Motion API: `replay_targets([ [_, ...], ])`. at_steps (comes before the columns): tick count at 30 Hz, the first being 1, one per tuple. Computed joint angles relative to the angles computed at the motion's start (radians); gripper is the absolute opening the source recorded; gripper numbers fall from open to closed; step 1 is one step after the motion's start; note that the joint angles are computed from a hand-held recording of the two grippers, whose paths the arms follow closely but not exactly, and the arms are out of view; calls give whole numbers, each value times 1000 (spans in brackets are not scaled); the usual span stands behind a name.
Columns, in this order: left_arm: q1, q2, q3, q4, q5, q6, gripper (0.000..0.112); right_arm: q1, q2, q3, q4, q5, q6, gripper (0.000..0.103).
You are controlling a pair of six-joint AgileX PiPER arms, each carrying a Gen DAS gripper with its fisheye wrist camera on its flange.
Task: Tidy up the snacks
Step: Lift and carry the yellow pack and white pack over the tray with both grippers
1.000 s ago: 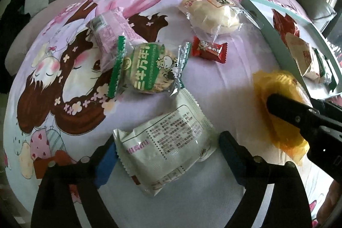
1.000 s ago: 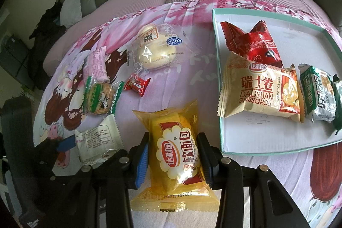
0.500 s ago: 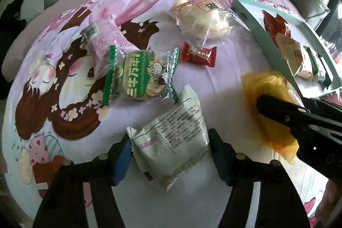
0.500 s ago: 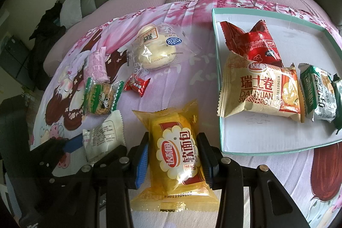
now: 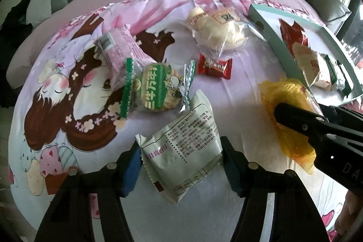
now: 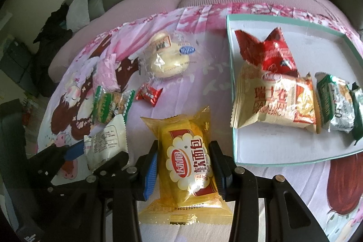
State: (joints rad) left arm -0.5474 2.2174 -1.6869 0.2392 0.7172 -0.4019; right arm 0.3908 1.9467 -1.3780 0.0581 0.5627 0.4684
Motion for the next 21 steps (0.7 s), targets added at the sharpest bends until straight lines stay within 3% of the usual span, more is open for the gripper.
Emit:
replay_targets([
  [9,-3,-70,47,22,-59,-22,66,-18,-69,52,-27,-73,43,45],
  [21,-35,-53,-51,41,-114,-64,66,-97,-131,114,-292,-158,299,45],
])
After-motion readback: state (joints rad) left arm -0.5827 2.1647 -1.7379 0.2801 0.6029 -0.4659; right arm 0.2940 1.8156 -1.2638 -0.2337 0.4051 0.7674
